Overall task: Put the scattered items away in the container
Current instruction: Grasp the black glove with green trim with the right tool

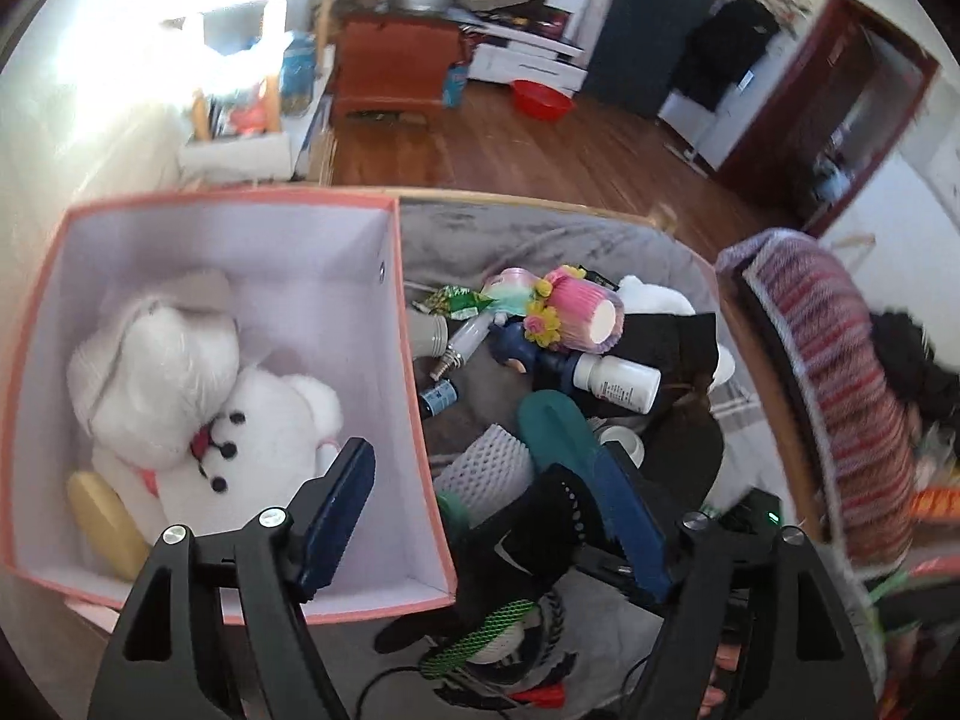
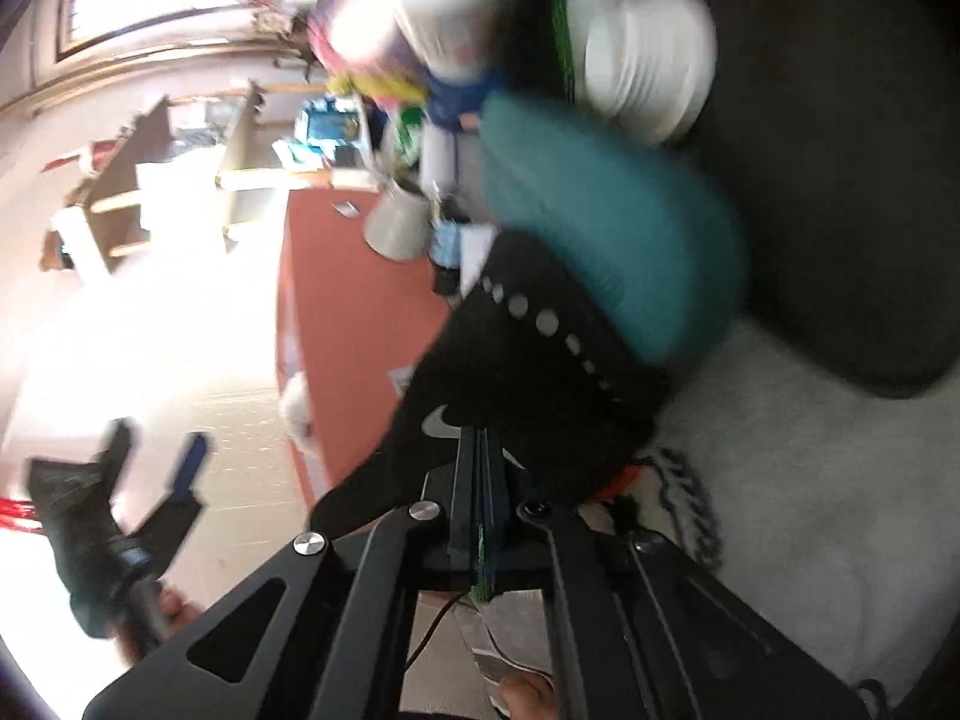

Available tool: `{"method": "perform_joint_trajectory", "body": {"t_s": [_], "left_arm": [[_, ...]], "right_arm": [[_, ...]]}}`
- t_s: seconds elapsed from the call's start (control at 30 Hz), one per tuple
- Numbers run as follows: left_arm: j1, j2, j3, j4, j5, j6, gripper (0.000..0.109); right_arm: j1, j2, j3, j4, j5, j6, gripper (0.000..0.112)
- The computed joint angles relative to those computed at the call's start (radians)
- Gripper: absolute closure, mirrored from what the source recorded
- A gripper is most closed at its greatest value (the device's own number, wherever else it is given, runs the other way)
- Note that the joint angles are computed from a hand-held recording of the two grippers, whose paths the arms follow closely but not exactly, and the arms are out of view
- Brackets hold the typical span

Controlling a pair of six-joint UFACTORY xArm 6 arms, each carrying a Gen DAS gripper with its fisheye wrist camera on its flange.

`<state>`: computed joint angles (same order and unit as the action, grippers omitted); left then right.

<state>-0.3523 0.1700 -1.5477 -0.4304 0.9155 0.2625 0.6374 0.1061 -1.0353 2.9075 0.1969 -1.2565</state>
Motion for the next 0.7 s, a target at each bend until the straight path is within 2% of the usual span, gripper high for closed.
{"method": "perform_joint_trajectory", "body": {"t_s": [0.07, 0.1, 0.13, 0.17, 0.2, 0.23, 0.3, 0.33, 0.37, 0.4, 0.43, 0.47, 0.57, 0.63, 0.7], "left_arm": [[-0.002, 0.013, -0.007, 0.008, 0.005, -0.031, 0.033], [-0.005, 0.015, -0.006, 0.02, 0.002, -0.048, 0.033], [-0.009, 0.016, -0.004, 0.03, -0.002, -0.064, 0.033], [-0.011, 0.014, 0.0, 0.03, -0.004, -0.068, 0.033], [-0.011, 0.013, 0.004, 0.03, -0.007, -0.071, 0.033], [-0.011, 0.01, 0.007, 0.031, -0.008, -0.077, 0.033], [-0.01, 0.007, 0.013, 0.043, -0.016, -0.089, 0.033], [-0.009, 0.008, 0.014, 0.047, -0.017, -0.091, 0.033], [-0.006, 0.01, 0.012, 0.05, -0.016, -0.092, 0.033], [-0.004, 0.016, 0.007, 0.052, -0.013, -0.094, 0.033], [-0.002, 0.022, 0.001, 0.052, -0.008, -0.096, 0.033], [0.001, 0.027, -0.004, 0.047, -0.003, -0.095, 0.033], [0.005, 0.036, -0.015, 0.013, 0.01, -0.077, 0.033], [-0.001, 0.039, -0.02, -0.01, 0.018, -0.066, 0.033], [-0.017, 0.047, -0.025, -0.036, 0.033, -0.059, 0.033]], "right_arm": [[-0.007, -0.073, 0.105, 0.073, 0.085, 0.013, 0.112], [-0.003, -0.084, 0.129, 0.091, 0.096, 0.041, 0.108], [0.002, -0.089, 0.145, 0.094, 0.094, 0.081, 0.098], [0.01, -0.076, 0.145, 0.094, 0.098, 0.116, 0.086], [0.017, -0.055, 0.14, 0.082, 0.108, 0.16, 0.05], [0.025, -0.022, 0.117, 0.072, 0.111, 0.199, 0.031], [0.03, 0.048, 0.065, 0.019, 0.163, 0.262, 0.039], [0.029, 0.093, 0.03, -0.019, 0.202, 0.296, 0.052], [0.028, 0.133, -0.006, -0.048, 0.227, 0.325, 0.06], [0.027, 0.167, -0.043, -0.068, 0.233, 0.339, 0.074], [0.025, 0.177, -0.063, -0.073, 0.224, 0.319, 0.095], [0.021, 0.162, -0.059, -0.066, 0.218, 0.271, 0.1], [0.005, 0.072, 0.001, 0.019, 0.221, 0.098, 0.104], [-0.02, -0.053, 0.112, 0.09, 0.252, -0.005, 0.105], [-0.047, -0.196, 0.216, 0.131, 0.244, -0.095, 0.105]]}}
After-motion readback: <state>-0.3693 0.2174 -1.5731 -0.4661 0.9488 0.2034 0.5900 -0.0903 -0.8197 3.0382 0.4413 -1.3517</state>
